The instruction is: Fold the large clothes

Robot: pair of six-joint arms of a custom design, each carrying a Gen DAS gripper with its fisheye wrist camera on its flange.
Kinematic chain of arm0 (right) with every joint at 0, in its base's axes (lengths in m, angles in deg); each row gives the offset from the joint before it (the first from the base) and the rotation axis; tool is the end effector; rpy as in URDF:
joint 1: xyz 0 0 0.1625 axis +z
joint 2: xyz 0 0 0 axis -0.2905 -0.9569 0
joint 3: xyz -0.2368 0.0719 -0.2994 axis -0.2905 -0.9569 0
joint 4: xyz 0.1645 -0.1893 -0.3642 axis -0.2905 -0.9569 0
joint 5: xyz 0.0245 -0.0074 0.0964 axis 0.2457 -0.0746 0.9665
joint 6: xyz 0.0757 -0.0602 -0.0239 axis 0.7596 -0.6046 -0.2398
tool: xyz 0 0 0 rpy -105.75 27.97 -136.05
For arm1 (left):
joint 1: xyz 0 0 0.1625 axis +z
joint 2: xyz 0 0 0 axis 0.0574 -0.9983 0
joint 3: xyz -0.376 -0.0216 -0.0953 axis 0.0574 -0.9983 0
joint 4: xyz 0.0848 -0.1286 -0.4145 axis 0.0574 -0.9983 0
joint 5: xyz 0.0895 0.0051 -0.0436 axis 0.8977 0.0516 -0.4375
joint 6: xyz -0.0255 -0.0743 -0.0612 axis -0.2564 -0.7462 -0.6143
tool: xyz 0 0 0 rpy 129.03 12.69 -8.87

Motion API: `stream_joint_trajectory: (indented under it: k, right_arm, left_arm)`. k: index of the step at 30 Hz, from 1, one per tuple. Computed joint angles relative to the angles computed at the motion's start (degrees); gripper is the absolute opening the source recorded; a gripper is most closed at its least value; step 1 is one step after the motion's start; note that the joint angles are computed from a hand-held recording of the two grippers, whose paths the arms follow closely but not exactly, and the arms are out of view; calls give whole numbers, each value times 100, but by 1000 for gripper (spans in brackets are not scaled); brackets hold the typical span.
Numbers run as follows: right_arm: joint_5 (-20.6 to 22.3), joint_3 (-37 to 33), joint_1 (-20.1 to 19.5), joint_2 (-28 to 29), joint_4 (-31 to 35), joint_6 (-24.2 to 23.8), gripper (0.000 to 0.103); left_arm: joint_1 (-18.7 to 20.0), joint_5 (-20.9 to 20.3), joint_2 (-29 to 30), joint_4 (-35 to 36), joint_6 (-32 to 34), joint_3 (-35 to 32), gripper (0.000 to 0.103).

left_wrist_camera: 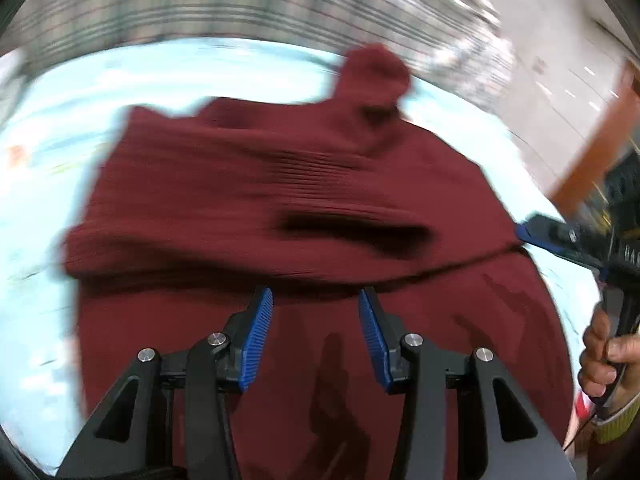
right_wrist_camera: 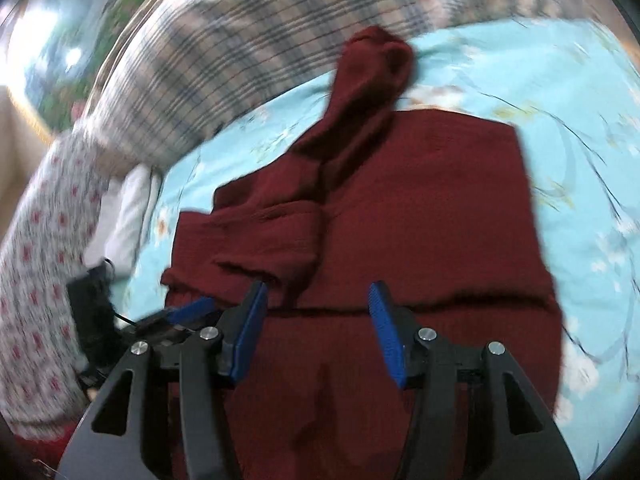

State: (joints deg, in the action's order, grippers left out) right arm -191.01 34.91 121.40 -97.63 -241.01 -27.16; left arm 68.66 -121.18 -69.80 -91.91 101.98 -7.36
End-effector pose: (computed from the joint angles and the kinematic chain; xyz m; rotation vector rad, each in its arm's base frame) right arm 0.2333 -0.5796 0.1108 -0.1616 -2.5019 1.2368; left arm -0.0793 -0.7399 0.2473 1.1281 2.6601 -0.3490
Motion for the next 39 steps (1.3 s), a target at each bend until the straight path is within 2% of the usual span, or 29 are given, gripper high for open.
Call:
stream_joint_trajectory:
  k: [4,8,9,10,12,13,14,15,16,18,21,24,27,30,32,39]
  right_arm:
    - [-576,-1001,221,708,643,-1158,55]
    - [-1076,-1969,339,1428,1108,-2246,58]
    - [-1282,-2217,360,1626,1161,-2503,59]
    - [-1692,-2639,386,1953,1279,-2801,59]
    - [-2001,-3074,359,2256,1519,-2950,59]
    - [-1940,-3189,301,2303,1733,-2847,59]
    - [-1887,-3209,265,2300,1813,-2736,50]
    - [-1800,-3200,210,2264,1876,-2537,19]
    - [-1680,-3130,169,2173,1933,-2287,6]
    - [-1276,-2728,91,1854,1555,-1872,5]
    - [-1184,-2082,69,1412,757,-1419,5]
    - [-907,-1056,-87,734,-215,-650,5]
    - [-823,-370,-299,317,-702,-52,5]
    - [-544,4,-513,41,-595,485,5]
    - [-304,162,-617,-30,-640,780,6]
    - [-337,460,-681,-118,-1145,1107,13]
  left_arm:
    - [256,685,142,-559,-356,-466,45]
    - [454,993,446,-553,-566,-1011,45]
    - [481,1039,513,-540,-561,-1115,45]
    - [515,1017,617,-442,-588,-1280,45]
    - [531,995,707,-376,-597,-1416,45]
    - [513,1023,739,-421,-539,-1433,45]
    - [500,1054,762,-453,-494,-1439,45]
    - [481,1092,791,-491,-464,-1439,45]
    - [464,1152,809,-538,-429,-1431,44]
    - [447,1207,881,-597,-398,-1482,44]
    - [393,1262,866,-785,-362,-1310,43]
    - [344,1247,848,-749,-338,-1232,45]
    - [278,1245,775,-773,-211,-1042,45]
    - [186,1534,752,-1103,22,-790,41]
    - [181,1543,732,-1150,8,-753,40]
    - [315,1344,706,-1013,-332,-890,39]
